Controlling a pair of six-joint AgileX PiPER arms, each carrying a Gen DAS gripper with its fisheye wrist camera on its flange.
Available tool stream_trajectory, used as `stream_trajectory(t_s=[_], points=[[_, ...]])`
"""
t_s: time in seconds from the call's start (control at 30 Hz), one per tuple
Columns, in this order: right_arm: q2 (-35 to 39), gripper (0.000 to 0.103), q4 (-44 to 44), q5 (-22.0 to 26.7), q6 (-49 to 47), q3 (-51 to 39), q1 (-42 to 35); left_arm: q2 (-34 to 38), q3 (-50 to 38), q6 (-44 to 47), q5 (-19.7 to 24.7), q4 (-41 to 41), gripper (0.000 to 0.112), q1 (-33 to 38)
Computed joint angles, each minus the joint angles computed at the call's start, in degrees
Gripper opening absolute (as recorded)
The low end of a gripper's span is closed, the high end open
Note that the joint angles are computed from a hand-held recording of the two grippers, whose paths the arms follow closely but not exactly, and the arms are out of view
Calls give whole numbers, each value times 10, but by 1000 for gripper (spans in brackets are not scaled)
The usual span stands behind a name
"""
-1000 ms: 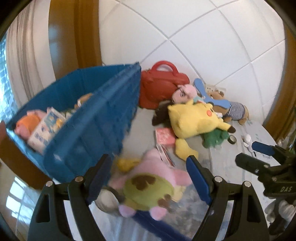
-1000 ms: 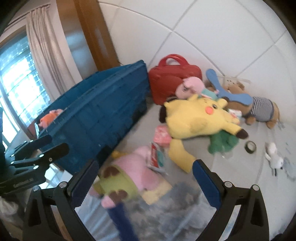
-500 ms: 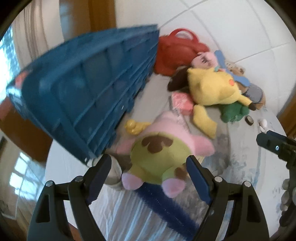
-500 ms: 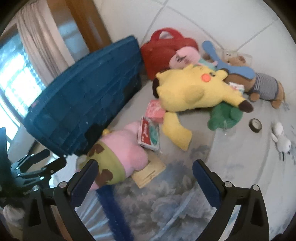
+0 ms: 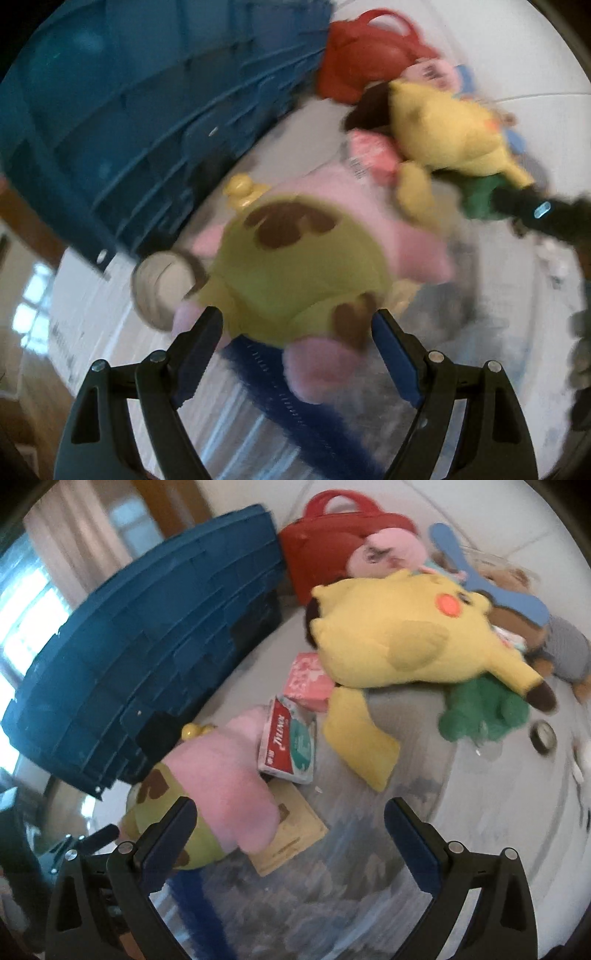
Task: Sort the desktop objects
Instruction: 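Close both grippers on the pink plush in the green shirt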
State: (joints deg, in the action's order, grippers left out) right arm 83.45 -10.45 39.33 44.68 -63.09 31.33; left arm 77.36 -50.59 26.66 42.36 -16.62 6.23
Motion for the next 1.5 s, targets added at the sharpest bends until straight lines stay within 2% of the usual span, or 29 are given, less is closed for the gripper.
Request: stream_trajectory(t_s=[0.07,0.13,0.27,0.4,0.53,0.6,0.77,0.8,0.87,0.97,1.13,1.2,1.33,1.5], points=[[22,103,59,-30,-91,-7,-26,-2,13,-10,-11,-1,86,19],[50,103,124,-47,-174,-22,-47,-7,23,-43,-27,27,94,31],[105,103,205,-57,-285,-65,-58,-9,32,-76,-45,71,96,55],[164,103,270,-59,-369,-126,-69,-10,42,-11,-51,35,99,95],[225,103,264,-57,-395,-201,-68,-11,52,16,-64,22,100,97],[270,103,276,-42,-421,-254,-71,-5,49,34,-63,9,100,105],[387,103,284,74,-449,-397,-73,6,40,32,-67,17,103,107],[406,103,286,85,-454,-417,-72,7,39,22,-71,28,103,105],[391,103,294,98,-451,-387,-75,10,37,-6,-79,60,103,98],[319,103,387,69,-504,-261,-101,12,34,-30,-86,88,103,98],[206,103,492,32,-602,-63,-107,11,24,118,-41,-48,102,121],[172,103,526,5,-630,-5,-109,6,26,128,-40,-57,102,108],[148,103,586,-29,-662,52,-124,14,16,116,-35,-55,102,89],[130,103,641,-79,-695,88,-106,56,3,162,-38,-95,103,93]])
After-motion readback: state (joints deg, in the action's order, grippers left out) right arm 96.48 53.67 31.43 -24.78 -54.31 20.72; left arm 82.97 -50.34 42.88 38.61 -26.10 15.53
